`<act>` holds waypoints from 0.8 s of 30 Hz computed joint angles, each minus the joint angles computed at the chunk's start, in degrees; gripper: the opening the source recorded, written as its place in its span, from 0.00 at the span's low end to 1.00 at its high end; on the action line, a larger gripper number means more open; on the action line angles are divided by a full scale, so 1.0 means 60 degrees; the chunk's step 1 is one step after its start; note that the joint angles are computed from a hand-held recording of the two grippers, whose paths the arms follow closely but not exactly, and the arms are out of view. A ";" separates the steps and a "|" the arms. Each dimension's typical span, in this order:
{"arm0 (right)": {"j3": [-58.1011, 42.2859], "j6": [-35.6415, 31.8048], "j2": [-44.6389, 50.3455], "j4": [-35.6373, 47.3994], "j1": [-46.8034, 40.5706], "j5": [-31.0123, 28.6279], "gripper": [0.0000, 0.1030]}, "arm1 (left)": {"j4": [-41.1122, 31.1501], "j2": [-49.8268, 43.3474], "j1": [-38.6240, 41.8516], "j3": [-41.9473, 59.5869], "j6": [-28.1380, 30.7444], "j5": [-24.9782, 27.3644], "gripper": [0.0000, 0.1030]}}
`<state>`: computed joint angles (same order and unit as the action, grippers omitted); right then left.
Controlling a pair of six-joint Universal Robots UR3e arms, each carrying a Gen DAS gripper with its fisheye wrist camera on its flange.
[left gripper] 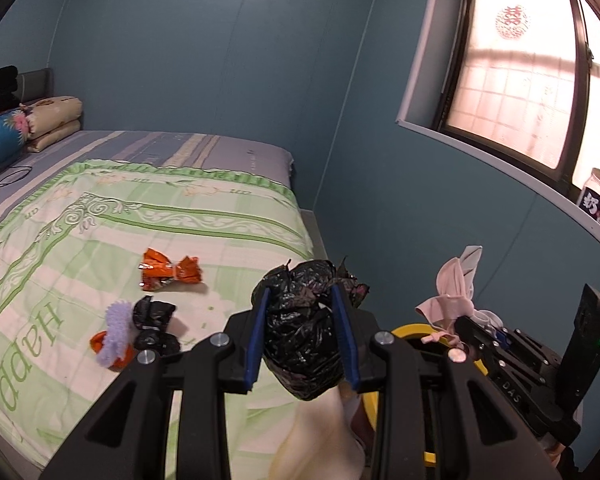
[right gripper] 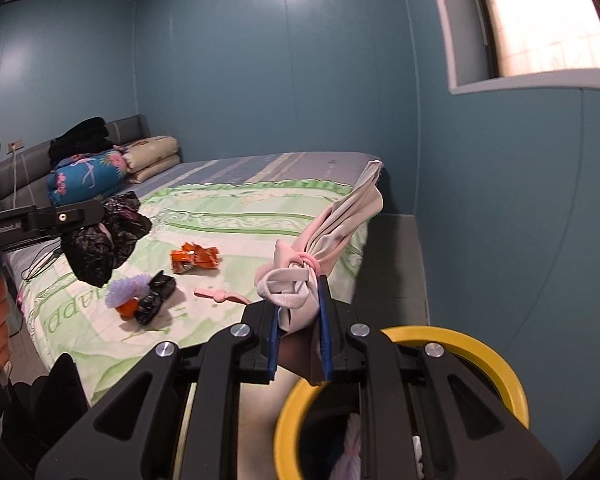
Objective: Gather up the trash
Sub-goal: 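Carry the black bag and pink pouch over the bin with both tools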
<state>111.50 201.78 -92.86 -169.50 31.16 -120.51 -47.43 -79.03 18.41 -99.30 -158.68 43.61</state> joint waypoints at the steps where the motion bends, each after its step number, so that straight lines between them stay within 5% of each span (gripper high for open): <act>1: 0.0130 0.0031 -0.0101 0.0004 -0.0019 -0.0057 0.15 | 0.0050 0.0007 -0.0106 -0.0024 -0.0024 0.0023 0.29; 15: 0.2087 0.0527 -0.1478 0.0002 -0.0388 -0.0969 0.15 | 0.0888 -0.0624 -0.2046 -0.0151 -0.0326 0.0849 0.29; 24: 0.3174 0.0872 -0.2119 0.0083 -0.1047 -0.0676 0.15 | 0.1413 -0.1711 -0.3360 0.0167 -0.0462 0.1301 0.29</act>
<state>130.54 207.01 -105.57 -169.00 24.88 -124.57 -38.96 -89.29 -1.75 -98.29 -161.46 51.41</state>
